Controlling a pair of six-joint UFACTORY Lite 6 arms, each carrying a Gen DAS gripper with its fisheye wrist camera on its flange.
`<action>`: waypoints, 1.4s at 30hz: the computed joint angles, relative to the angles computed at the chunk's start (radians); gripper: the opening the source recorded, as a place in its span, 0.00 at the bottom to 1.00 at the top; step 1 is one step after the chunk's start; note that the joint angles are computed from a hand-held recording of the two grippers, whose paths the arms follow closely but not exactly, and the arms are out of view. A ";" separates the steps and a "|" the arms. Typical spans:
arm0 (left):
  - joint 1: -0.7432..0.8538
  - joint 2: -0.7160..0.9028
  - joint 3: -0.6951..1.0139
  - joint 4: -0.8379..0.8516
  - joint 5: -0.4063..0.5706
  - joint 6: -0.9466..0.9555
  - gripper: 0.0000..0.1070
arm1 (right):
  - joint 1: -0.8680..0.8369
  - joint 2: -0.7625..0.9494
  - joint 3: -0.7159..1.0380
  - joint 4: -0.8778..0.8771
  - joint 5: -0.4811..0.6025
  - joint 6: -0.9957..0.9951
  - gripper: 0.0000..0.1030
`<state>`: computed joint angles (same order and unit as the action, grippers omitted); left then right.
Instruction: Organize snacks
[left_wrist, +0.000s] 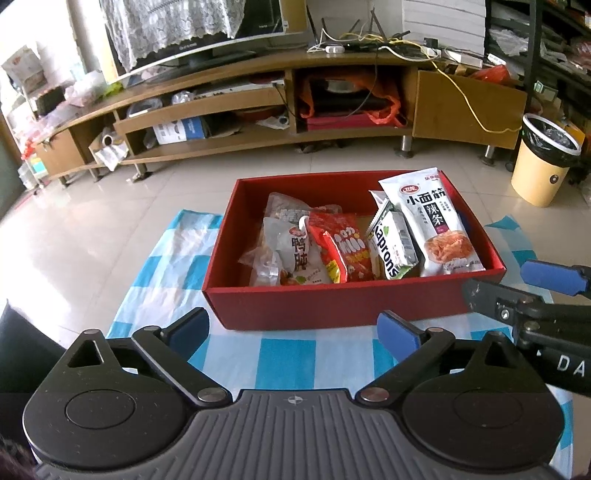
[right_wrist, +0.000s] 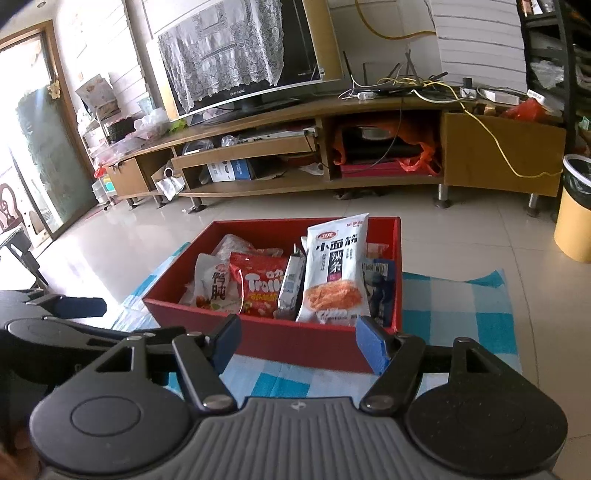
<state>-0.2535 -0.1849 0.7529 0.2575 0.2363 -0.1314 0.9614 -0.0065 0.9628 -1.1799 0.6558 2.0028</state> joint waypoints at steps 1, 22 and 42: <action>0.000 -0.010 -0.006 -0.011 0.004 0.010 0.93 | 0.012 -0.002 -0.002 0.001 0.010 0.006 0.66; 0.062 -0.241 -0.172 -0.311 0.085 0.315 0.96 | 0.217 -0.067 -0.064 0.077 0.177 0.123 0.66; 0.120 -0.459 -0.297 -0.365 0.147 0.412 0.96 | 0.328 -0.058 -0.064 0.088 0.233 0.202 0.67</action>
<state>-0.1337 -0.6438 0.4555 -0.1078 0.3836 0.2806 1.2897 -0.0650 0.8988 -1.0918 0.8887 2.2048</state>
